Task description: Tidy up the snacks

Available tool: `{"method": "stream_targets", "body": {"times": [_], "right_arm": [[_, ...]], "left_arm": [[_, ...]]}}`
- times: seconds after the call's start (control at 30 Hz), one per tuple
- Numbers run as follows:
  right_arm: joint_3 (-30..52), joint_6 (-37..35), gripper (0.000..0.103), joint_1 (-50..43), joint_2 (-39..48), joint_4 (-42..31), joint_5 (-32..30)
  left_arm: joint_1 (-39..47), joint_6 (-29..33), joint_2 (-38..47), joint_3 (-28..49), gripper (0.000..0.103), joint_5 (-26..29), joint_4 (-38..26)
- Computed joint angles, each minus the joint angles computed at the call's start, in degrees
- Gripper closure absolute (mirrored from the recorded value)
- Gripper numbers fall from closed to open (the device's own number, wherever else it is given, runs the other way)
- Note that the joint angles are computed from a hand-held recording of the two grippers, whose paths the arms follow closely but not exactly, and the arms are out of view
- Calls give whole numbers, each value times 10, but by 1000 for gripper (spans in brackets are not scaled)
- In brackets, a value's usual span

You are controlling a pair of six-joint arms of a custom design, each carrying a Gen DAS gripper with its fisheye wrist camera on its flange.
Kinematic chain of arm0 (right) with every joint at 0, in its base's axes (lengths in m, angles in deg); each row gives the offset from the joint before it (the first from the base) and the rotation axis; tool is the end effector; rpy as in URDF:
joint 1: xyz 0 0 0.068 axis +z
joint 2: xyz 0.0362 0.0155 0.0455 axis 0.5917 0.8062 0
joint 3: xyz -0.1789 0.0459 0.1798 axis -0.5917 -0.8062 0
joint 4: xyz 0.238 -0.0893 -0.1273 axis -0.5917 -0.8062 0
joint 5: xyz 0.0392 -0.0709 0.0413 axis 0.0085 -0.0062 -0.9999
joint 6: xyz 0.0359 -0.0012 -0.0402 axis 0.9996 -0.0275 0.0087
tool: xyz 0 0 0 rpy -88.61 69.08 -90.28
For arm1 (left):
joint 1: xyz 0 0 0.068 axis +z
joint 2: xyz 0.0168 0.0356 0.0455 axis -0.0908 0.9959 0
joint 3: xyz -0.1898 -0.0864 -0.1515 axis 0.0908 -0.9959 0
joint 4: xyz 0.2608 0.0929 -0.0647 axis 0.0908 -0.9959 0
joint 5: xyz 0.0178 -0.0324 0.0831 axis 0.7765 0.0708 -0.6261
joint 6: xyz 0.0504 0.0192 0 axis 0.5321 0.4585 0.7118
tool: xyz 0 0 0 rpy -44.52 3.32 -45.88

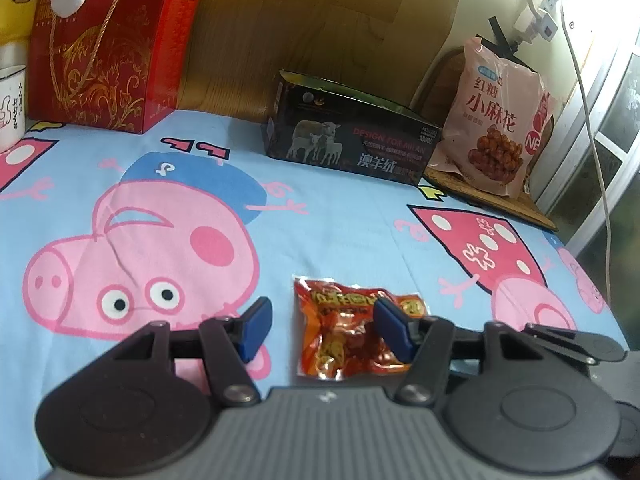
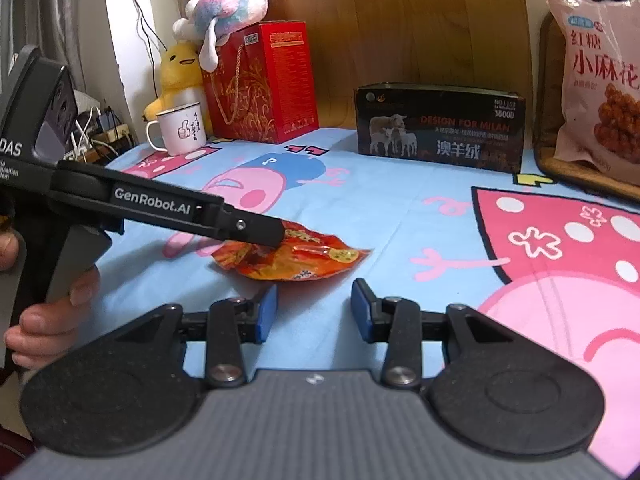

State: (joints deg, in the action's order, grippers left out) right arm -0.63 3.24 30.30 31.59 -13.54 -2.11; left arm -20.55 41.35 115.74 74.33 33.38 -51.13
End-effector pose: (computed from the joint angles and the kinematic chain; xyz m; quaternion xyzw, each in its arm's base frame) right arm 0.1808 0.0025 0.0456 -0.2066 0.8609 0.2127 0.4134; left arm 0.2004 -0.0609 0.0586 0.0205 0.9084 -0.1852 0.3742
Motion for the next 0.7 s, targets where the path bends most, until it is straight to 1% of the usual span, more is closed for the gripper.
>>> {"method": "stream_targets", "body": {"times": [0.07, 0.17, 0.27, 0.37, 0.47, 0.53, 0.63, 0.7], "right_arm": [[5, 11, 59, -1, 7, -3, -10], [11, 12, 59, -13, 10, -18, -33], [32, -5, 59, -49, 19, -75, -95], [66, -7, 59, -83, 52, -136, -149], [78, 3, 60, -101, 57, -161, -167], [69, 12, 60, -114, 33, -161, -160], [59, 42, 59, -146, 13, -147, -162], [47, 84, 59, -154, 3, -104, -149]], "left_arm": [[5, 2, 3, 1, 48, 7, 2], [3, 5, 6, 0, 49, 2, 7], [-5, 8, 7, -1, 48, -10, 10], [-3, 9, 9, -1, 47, -6, 13], [14, 11, -5, -7, 47, 16, 3], [24, 14, -27, -19, 47, 20, -5], [37, 19, -64, -48, 47, 14, 5], [47, 15, -80, -55, 47, 14, 6]]}}
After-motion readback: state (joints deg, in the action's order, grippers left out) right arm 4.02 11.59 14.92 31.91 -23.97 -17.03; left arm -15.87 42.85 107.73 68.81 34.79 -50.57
